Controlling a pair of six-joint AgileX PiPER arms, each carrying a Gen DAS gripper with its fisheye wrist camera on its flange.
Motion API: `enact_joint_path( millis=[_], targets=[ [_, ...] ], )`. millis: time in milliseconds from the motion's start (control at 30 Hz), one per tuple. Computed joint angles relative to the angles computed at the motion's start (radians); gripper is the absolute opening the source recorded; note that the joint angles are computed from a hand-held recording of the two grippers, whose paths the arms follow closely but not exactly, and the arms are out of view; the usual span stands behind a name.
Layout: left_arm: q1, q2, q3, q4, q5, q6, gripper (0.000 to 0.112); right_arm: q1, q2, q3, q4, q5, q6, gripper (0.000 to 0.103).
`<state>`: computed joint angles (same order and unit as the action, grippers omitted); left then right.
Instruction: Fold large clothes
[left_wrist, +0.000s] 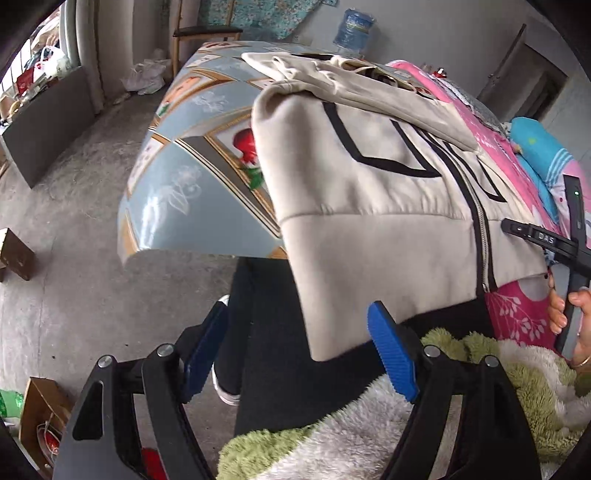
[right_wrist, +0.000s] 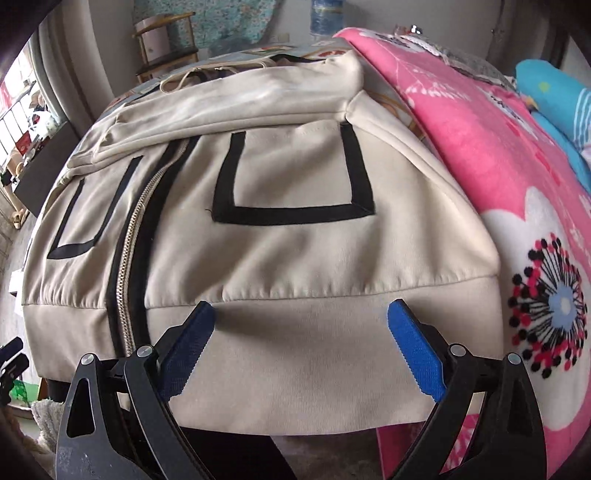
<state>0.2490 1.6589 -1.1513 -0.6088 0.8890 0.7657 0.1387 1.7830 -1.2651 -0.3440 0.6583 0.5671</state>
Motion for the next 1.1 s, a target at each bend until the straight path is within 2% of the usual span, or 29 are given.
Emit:
enact_joint_path(
  millis=[100,200,333,533,633,767,900,1100],
  targets=[
    [0.013,0.029,0.005,-0.065,0.047,0.032,0.075,-0.014,0.0,0.018,0.028,-0.031,0.003,0.093],
    [0.005,0.043,0.009,-0.109,0.058,0.072,0.066,-0.013,0.003,0.024,0.013,-0.043,0.024,0.094],
    [-0.017,0.101,-0.033,-0.089,0.06,0.016,0.048,-0.003,0.006,0.021,-0.009,-0.036,0.04,0.094],
    [-0.001,0.158,-0.071,-0.154,0.073,0.02,0.035,-0.004,0.007,0.021,-0.001,-0.036,0.03,0.095],
    [0.029,0.154,-0.077,-0.214,0.13,0.074,0.022,-0.003,0.004,0.029,-0.006,-0.043,0.033,0.095],
    [0.071,0.158,-0.092,-0.295,0.24,0.164,0.022,-0.002,0.008,0.028,-0.009,-0.042,0.028,0.096],
    [0.049,0.217,-0.144,-0.235,0.223,0.063,0.023,-0.004,0.01,0.024,-0.005,-0.042,0.015,0.096],
    [0.034,0.186,-0.118,-0.246,0.188,0.091,0.021,-0.016,-0.04,0.079,0.026,-0.066,-0.03,0.095]
  ],
)
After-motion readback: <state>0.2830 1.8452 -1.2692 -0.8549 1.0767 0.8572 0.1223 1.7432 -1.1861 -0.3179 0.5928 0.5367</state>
